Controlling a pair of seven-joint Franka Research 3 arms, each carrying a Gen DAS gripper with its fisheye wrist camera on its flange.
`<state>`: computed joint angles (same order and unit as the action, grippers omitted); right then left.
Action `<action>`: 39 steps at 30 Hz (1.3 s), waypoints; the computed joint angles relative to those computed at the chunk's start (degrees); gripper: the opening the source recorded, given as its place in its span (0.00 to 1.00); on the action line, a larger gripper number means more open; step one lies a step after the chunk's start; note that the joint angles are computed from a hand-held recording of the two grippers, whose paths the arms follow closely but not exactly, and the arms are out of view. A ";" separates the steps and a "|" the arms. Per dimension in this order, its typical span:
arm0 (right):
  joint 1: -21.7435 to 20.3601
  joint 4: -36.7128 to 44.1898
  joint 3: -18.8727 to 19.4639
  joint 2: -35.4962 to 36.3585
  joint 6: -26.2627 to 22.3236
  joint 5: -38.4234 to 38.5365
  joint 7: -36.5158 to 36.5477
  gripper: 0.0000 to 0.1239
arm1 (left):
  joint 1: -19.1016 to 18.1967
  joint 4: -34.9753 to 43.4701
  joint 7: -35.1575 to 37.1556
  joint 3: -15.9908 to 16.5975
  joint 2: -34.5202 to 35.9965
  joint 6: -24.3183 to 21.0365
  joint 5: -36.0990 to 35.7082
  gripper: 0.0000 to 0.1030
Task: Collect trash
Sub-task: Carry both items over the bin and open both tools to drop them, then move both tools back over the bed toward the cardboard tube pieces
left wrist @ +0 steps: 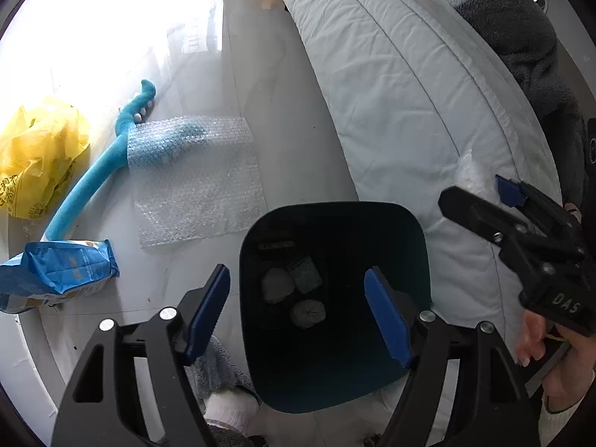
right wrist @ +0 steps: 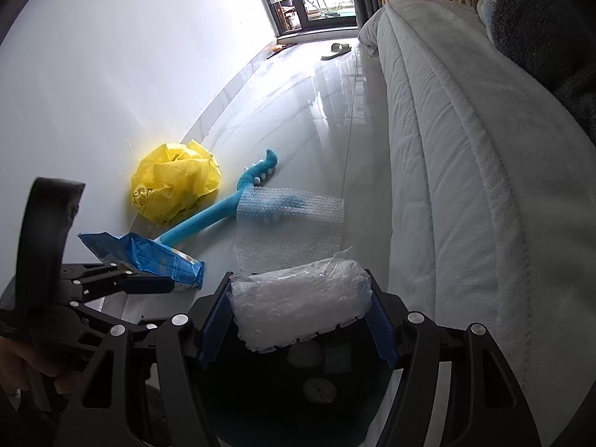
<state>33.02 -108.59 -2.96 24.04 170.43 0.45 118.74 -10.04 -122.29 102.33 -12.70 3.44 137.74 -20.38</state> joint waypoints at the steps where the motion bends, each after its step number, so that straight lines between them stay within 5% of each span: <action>1: 0.13 0.42 -0.02 0.36 -0.73 -0.14 -0.08 0.54 | 0.14 -0.27 0.41 0.07 -0.39 0.56 -0.47 0.75; 10: -3.13 3.95 4.80 4.24 -5.06 4.16 -4.91 0.54 | -0.01 -2.49 5.41 1.11 -4.11 7.16 -6.98 0.75; 21: -1.56 5.99 4.52 6.35 -9.76 4.17 -6.11 0.55 | -3.05 -3.94 15.76 2.11 -7.50 14.93 -17.55 0.61; 27: -2.36 5.56 6.16 5.61 -12.12 4.79 -8.04 0.65 | -6.28 -3.86 22.92 2.87 -9.46 20.47 -25.26 0.60; 39: -2.81 -5.51 6.81 -4.51 -4.22 5.50 -9.08 0.65 | -11.65 -0.90 31.86 2.69 -10.48 27.36 -38.07 0.61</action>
<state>30.22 -114.10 3.85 19.53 166.21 5.95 109.66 -21.69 -123.19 134.20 -10.01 -7.03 165.10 -58.44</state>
